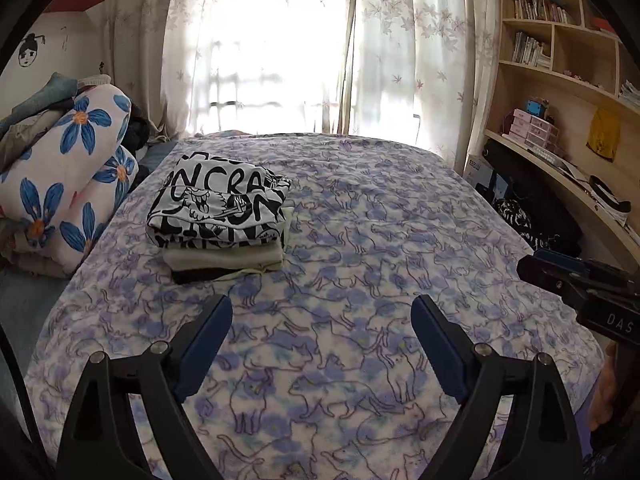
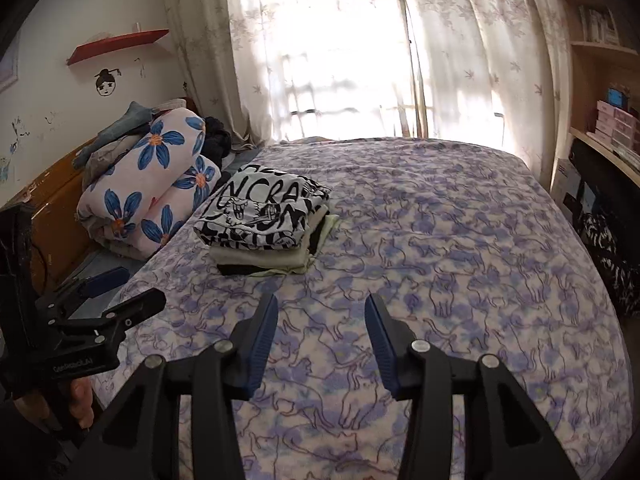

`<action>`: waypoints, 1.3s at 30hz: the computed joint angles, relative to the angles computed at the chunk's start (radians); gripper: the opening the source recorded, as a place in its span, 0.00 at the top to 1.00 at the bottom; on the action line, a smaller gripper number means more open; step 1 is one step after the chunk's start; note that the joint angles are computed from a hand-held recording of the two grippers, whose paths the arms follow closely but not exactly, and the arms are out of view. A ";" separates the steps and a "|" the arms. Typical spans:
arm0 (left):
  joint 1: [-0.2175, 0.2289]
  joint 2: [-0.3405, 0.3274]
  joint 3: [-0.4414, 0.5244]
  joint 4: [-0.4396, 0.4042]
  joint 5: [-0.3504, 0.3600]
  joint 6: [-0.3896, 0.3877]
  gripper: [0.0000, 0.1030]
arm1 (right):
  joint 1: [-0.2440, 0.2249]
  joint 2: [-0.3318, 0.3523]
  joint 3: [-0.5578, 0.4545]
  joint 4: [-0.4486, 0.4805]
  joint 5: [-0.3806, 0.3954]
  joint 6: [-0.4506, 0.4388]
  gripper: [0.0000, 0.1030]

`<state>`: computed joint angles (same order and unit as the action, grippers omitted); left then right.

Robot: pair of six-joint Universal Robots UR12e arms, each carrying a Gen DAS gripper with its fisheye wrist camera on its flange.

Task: Fold large clothes

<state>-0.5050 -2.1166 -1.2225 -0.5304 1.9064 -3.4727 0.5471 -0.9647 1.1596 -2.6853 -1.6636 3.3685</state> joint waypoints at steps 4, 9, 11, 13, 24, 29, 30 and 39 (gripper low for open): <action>-0.026 -0.008 -0.028 -0.011 0.051 -0.025 0.06 | 0.000 -0.020 0.077 0.011 -0.049 0.067 0.56; -0.035 -0.024 -0.046 -0.059 0.029 -0.100 0.05 | 0.005 -0.029 0.140 0.045 -0.111 0.145 0.55; -0.038 -0.030 -0.050 -0.067 0.023 -0.109 0.05 | 0.008 -0.033 0.160 0.045 -0.127 0.168 0.55; -0.046 -0.037 -0.051 -0.086 0.036 -0.115 0.01 | 0.010 -0.037 0.179 0.045 -0.135 0.195 0.50; -0.066 -0.037 -0.105 -0.116 -0.020 -0.194 0.01 | 0.032 -0.049 0.252 -0.005 -0.122 0.229 0.17; -0.072 -0.027 -0.126 -0.125 -0.016 -0.246 0.01 | 0.034 -0.050 0.263 -0.013 -0.120 0.227 0.17; -0.072 -0.025 -0.128 -0.126 -0.014 -0.249 0.01 | 0.033 -0.051 0.265 -0.014 -0.115 0.229 0.17; -0.077 -0.019 -0.131 -0.136 0.025 -0.248 0.01 | 0.034 -0.056 0.275 -0.031 -0.091 0.231 0.17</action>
